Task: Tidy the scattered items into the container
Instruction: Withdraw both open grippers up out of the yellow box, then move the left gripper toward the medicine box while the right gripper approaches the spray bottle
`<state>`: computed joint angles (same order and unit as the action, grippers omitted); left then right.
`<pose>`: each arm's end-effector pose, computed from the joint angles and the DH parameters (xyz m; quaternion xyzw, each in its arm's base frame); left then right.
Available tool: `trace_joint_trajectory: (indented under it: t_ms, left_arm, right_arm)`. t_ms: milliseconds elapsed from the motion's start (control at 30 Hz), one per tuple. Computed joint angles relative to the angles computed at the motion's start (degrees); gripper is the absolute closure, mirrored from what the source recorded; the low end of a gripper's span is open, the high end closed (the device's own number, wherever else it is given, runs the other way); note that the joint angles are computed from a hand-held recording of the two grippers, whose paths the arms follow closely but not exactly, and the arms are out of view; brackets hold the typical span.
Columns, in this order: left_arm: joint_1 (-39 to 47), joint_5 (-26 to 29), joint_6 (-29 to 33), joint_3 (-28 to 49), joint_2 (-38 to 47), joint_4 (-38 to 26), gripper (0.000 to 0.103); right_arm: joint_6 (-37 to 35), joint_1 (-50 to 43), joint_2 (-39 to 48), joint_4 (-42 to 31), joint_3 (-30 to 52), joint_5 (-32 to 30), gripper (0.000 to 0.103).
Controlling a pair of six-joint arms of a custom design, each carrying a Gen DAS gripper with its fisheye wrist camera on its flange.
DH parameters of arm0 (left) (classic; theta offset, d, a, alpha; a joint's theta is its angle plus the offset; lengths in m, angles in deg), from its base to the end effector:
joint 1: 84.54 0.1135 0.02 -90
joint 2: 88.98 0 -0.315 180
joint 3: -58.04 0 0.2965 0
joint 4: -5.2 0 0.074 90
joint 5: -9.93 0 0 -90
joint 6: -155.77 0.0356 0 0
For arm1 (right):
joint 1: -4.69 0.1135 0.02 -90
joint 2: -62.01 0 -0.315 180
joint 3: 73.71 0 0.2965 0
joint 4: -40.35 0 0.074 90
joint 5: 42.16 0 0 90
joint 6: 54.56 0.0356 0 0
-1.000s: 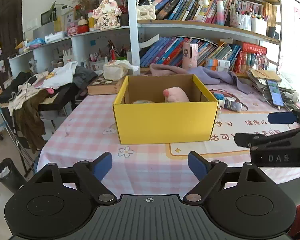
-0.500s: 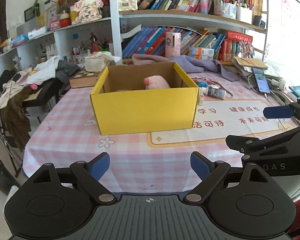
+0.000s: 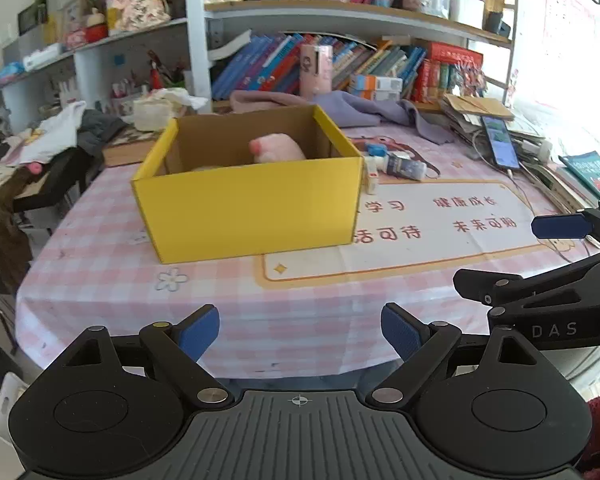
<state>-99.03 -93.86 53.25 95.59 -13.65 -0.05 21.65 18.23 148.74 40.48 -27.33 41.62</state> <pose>0.2480 -0.0553 0.1625 -0.0322 0.9112 0.0147 0.4104 0.3020 0.0767 0.1654 -0.2362 0.8747 0.0483 0.4204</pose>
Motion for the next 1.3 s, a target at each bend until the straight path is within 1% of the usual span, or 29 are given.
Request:
trace_joint_trajectory:
  t_ms: [167, 500, 633, 833, 1100, 1300]
  left_arm:
    - [-1.16, 1.17, 0.19, 2.88, 4.02, 0.27, 0.013]
    - [-3.86, 3.39, 2.41, 9.38, 12.00, -0.32, 0.012]
    - [-4.67, 4.01, 2.74, 12.09, 15.25, -0.75, 0.009]
    - [-5.61, 5.14, 3.03, 16.98, 20.56, -1.41, 0.009]
    - [-7.75, 5.71, 5.49, 24.51, 27.59, -0.66, 0.009]
    - [-8.21, 4.86, 4.37, 32.21, 33.88, -1.20, 0.009]
  right_arm:
    - [0.22, -2.95, 0.92, -0.51, 0.80, -0.26, 0.005]
    - [-0.27, -7.53, 4.16, -3.20, 4.06, -0.26, 0.003]
    - [-0.85, -9.43, 6.28, -4.09, 5.81, -0.72, 0.003]
    - [-1.31, -12.30, 9.66, -5.09, 9.18, -1.47, 0.003]
    - [-2.58, -16.14, 15.65, -5.44, 15.93, -3.89, 0.004]
    - [-4.63, -18.37, 22.02, -9.02, 24.80, -5.71, 0.006]
